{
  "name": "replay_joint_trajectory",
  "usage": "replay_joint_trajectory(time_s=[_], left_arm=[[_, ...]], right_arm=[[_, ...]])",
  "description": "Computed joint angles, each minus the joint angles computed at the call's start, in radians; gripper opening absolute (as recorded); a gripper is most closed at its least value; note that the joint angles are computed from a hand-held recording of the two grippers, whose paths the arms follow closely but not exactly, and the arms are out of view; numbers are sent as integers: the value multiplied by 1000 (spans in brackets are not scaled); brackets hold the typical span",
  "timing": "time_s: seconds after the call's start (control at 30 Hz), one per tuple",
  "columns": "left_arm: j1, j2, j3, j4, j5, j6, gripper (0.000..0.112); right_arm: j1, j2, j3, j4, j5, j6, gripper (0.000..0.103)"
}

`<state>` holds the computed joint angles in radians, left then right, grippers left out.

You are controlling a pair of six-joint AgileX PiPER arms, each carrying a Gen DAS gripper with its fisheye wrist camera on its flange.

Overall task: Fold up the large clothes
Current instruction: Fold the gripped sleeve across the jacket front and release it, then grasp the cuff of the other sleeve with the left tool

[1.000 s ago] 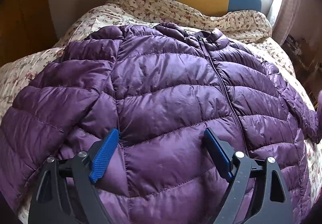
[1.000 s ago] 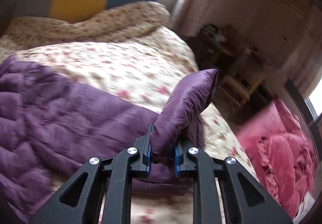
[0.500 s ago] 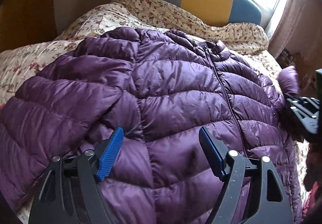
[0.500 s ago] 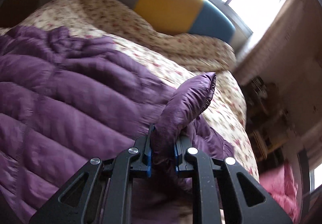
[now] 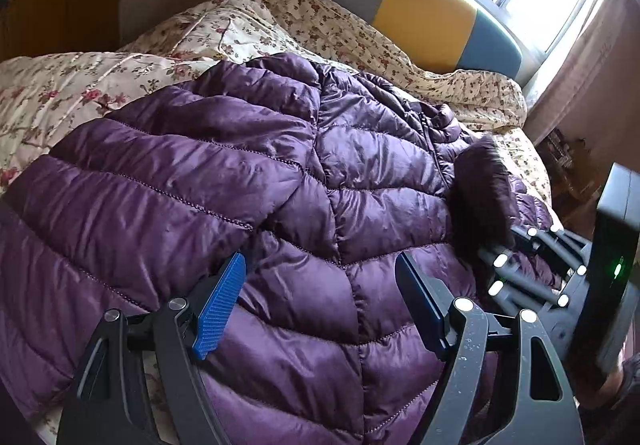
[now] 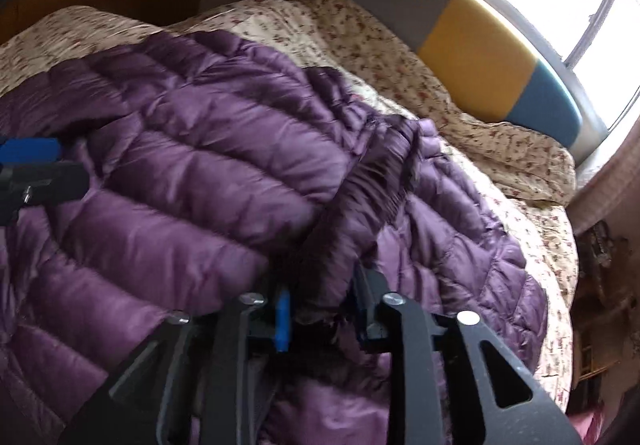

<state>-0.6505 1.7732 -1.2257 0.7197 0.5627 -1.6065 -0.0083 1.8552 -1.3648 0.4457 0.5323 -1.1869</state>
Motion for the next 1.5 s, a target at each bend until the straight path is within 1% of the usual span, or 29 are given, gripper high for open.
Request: replay_joint_trajectory(time_s=[0.13,0.27,0.3,0.4,0.5,0.6,0.63,0.67,0.7,0.73,0.77,0.8,0.83,0.87,0.93,1.0,1.07,1.1,1.17,1.23,1.3,1.37,1.4,1.43,1.47,1.5], left_arm=[[10,0,-14,-31,-20,26,77],[13,19,-65,-74,-28,76,77],[15,26,-80,-91,-29,96,77],[11,68,-162,-140,-7,167,77],[8,128,-259,-204,16,253,77],[5,201,-366,-272,54,336,77],[4,223,-397,-290,66,358,74],[1,257,-447,-309,97,387,70],[1,284,-486,-324,121,402,70],[1,296,-501,-329,128,406,69],[1,311,-521,-329,142,408,61],[-2,337,-560,-330,179,416,55],[-1,347,-575,-334,191,421,51],[-1,356,-583,-332,200,418,45],[2,358,-580,-334,197,420,34],[6,361,-576,-342,192,428,30],[2,358,-568,-316,195,412,19],[0,358,-571,-304,204,402,17],[-6,345,-553,-254,220,354,17],[-8,333,-534,-224,236,322,17],[-2,321,-507,-225,237,321,17],[-5,300,-468,-194,236,280,17],[-13,297,-467,-173,252,255,17],[-21,283,-454,-148,260,226,20],[-27,269,-436,-119,253,191,40],[-46,242,-407,-57,254,116,55]], right_arm=[[-22,-13,26,37,11,-53,50],[-63,-44,46,87,34,-124,72],[-82,-54,45,95,64,-139,80],[-129,-73,36,122,115,-180,91],[-184,-59,-18,127,179,-156,94],[-251,-4,-124,123,240,-70,94],[-267,16,-160,117,253,-32,94],[-285,45,-205,107,263,14,94],[-299,69,-241,101,272,46,94],[-315,98,-285,91,281,92,94],[-330,136,-341,77,290,152,94],[-341,160,-378,66,297,189,94],[-351,187,-422,51,305,232,94],[-356,224,-474,28,309,286,94],[-365,281,-565,2,348,354,94],[-363,340,-651,-33,386,426,94],[-357,378,-700,-42,412,458,94],[-351,384,-702,-46,413,472,94],[-338,381,-681,-39,406,472,95],[-322,368,-640,-39,372,467,95],[-310,372,-624,-48,361,491,95],[-293,374,-599,-74,327,520,95],[-286,374,-586,-83,306,525,95],[-281,373,-571,-91,288,528,96],[-277,373,-564,-98,275,531,96],[-271,378,-565,-104,268,537,96]])
